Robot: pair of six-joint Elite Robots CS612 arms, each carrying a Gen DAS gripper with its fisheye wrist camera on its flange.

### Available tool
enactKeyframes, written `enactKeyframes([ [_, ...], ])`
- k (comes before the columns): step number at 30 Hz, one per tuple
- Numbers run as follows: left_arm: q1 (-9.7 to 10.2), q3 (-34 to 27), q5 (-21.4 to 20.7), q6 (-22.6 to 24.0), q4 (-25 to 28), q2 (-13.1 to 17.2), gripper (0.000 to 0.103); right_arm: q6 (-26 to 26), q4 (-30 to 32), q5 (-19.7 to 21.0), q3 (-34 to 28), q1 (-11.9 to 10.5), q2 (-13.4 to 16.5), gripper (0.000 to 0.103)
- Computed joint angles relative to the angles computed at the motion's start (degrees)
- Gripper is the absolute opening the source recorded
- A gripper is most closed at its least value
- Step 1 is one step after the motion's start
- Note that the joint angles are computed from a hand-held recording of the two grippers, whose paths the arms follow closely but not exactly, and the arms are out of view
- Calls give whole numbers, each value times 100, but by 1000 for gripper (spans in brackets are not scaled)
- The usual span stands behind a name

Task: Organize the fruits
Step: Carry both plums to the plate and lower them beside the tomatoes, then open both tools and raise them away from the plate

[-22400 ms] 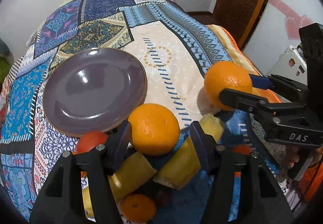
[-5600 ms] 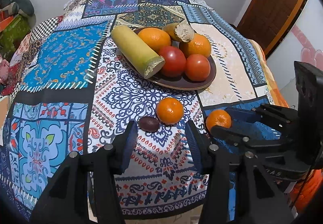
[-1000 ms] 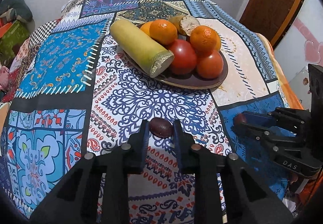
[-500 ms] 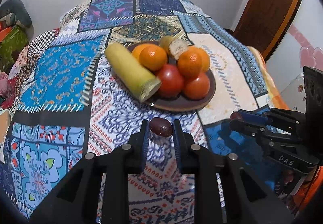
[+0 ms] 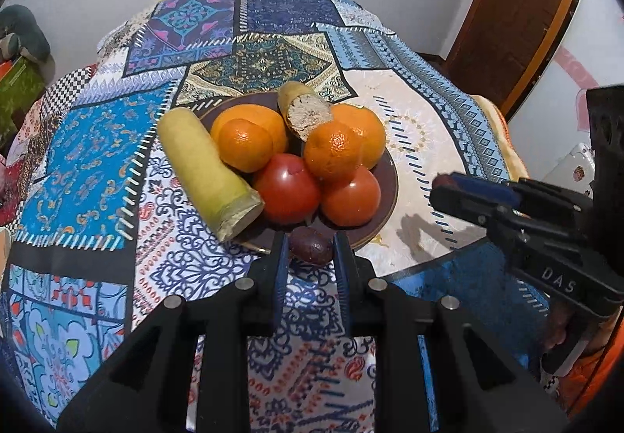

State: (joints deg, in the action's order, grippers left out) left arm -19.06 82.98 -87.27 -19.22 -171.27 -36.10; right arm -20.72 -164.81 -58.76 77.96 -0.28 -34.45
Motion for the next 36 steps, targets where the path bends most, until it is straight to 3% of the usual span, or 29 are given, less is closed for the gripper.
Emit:
enactKeyframes([
  [24, 49, -362, -114, -168, 339, 246, 23, -72, 544, -230, -598, 99, 363, 22],
  [27, 59, -364, -178, -181, 348, 240, 28, -49, 526, -265, -589, 98, 349, 26],
  [31, 47, -270, -129, -225, 234, 173, 32, 64, 354, -73, -465, 42, 264, 41],
  [36, -11, 29, 84, -196, -110, -50, 32, 117, -54, 62, -158, -6, 36, 42],
])
